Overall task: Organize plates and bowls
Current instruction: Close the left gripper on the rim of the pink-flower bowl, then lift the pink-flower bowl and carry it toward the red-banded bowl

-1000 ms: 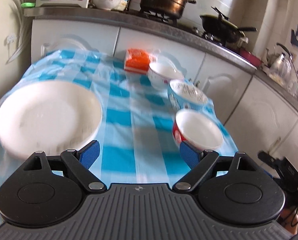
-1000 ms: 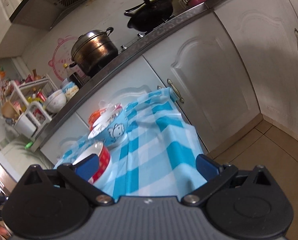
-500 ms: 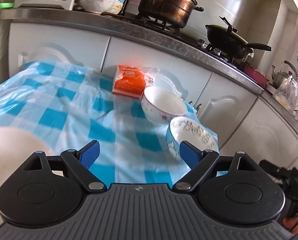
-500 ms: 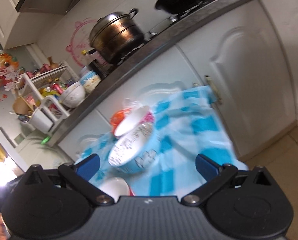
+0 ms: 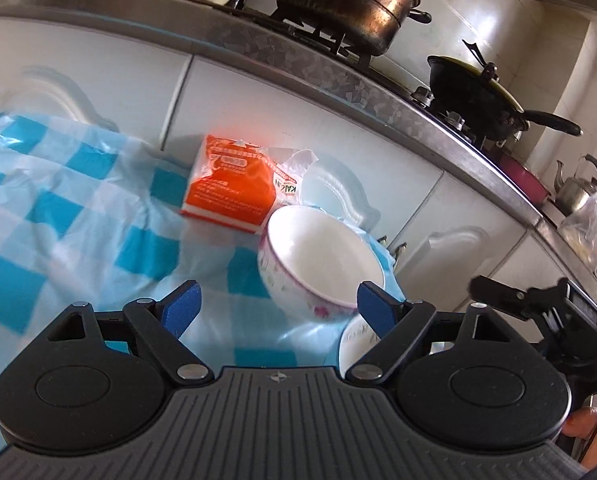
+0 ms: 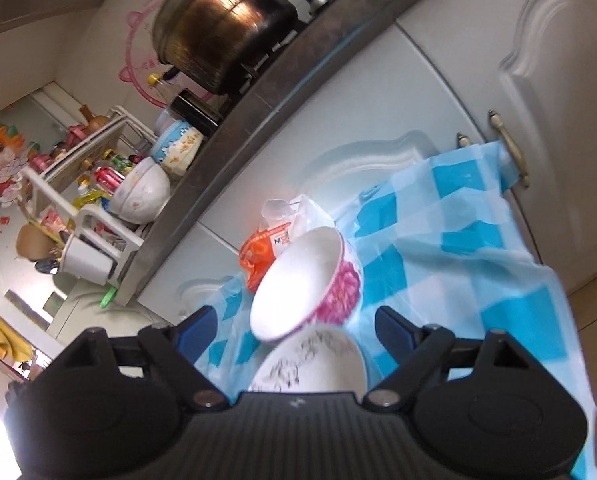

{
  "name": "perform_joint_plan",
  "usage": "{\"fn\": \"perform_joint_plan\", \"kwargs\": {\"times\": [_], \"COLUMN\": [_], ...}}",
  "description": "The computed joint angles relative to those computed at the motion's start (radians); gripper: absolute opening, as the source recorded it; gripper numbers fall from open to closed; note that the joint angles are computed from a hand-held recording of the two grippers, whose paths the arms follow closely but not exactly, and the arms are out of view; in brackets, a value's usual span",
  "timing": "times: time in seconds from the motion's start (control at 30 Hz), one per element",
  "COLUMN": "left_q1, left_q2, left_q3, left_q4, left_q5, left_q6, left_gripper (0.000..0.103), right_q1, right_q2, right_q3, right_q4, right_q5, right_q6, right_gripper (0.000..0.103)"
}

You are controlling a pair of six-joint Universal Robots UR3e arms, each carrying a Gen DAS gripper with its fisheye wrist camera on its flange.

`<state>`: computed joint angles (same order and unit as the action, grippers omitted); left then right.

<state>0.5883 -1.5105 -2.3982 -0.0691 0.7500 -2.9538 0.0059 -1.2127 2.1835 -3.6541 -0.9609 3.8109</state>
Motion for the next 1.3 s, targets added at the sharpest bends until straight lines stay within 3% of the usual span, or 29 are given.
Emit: {"fn": "perform_joint_plan", "kwargs": {"times": [0.17, 0.37, 0.47, 0.67, 0.87, 1.3], "left_q1": [-0.124, -0.21, -0.231, -0.251, -0.264, -0.165], "left_q2": [-0.216, -0.354, -0.389, -0.416, -0.447, -0.229], "left_q3": [0.155, 0.284, 0.317, 0.333, 0.371, 0.265], "left_q4": [0.117, 0.125, 0.123, 0.142, 0.158, 0.099], "left_q5": [0.069, 0.137, 0.161, 0.206, 0.23, 0.148], "left_q6": [-0.132, -0.164, -0.161, -0.16, -0.195, -0.167], "left_gripper": [0.088, 0.066, 0.052, 0.037, 0.036, 0.036], "right_q1": [0.045, 0.044, 0.035, 0.044, 0.086, 0.14], "right_q2": [0.079, 0.185, 0.23, 0.287, 0.267, 0.199], "right_q3": [-0.239, -0.415, -0.466, -0.538, -0.573, -0.558], "right_q4": [0.249, 0.4, 0.427, 0.46, 0.522, 0.472], "right_q5": [-0.029, -0.007, 0.022, 0.065, -0.001, -0.031], "right_q6": [-0.045, -0.015, 0.018, 0.036, 0.01, 0.017], "right_gripper": [0.084, 0.083, 0.083, 0.085, 0.088, 0.088]}}
